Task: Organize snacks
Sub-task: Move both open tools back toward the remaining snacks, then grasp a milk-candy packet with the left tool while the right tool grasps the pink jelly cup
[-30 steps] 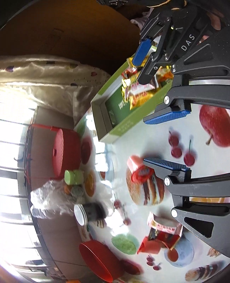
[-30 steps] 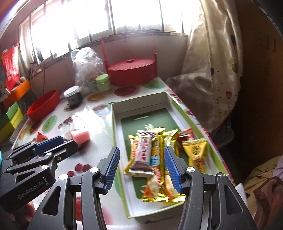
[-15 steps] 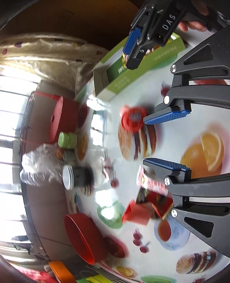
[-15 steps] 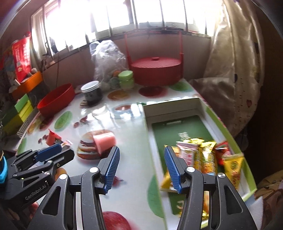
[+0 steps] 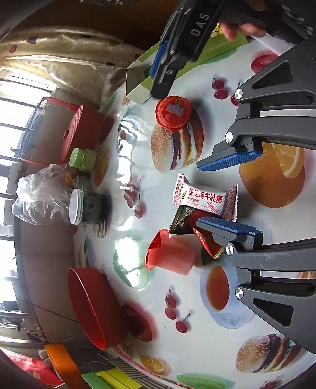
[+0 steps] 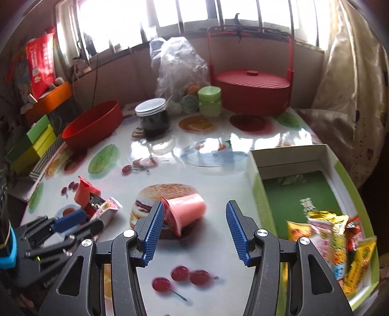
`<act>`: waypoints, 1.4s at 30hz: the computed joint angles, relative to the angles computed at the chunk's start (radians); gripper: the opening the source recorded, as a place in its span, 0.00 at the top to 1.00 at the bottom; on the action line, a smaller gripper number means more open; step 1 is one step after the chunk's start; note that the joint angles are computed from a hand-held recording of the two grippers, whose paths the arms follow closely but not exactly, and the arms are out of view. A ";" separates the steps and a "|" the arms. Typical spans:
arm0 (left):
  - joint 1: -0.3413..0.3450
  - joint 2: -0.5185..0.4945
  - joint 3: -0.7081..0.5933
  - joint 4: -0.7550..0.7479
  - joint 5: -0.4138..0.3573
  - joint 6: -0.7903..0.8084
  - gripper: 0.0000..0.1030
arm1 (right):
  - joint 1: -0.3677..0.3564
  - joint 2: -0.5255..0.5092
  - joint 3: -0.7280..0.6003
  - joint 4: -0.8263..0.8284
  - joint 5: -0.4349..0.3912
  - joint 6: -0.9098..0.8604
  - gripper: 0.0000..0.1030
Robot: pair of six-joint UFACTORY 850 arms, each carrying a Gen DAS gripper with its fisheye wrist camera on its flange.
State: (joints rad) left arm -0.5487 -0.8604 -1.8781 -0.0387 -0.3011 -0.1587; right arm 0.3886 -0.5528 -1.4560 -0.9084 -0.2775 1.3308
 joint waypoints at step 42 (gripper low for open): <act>-0.007 -0.049 -0.065 -0.032 -0.053 0.025 0.60 | -0.003 -0.118 -0.116 0.160 -0.120 -0.008 0.41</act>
State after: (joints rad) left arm -0.5555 -0.9097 -1.9428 -0.0705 -0.3539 -0.1337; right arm 0.3855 -0.6708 -1.5723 -0.7486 -0.3975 1.3232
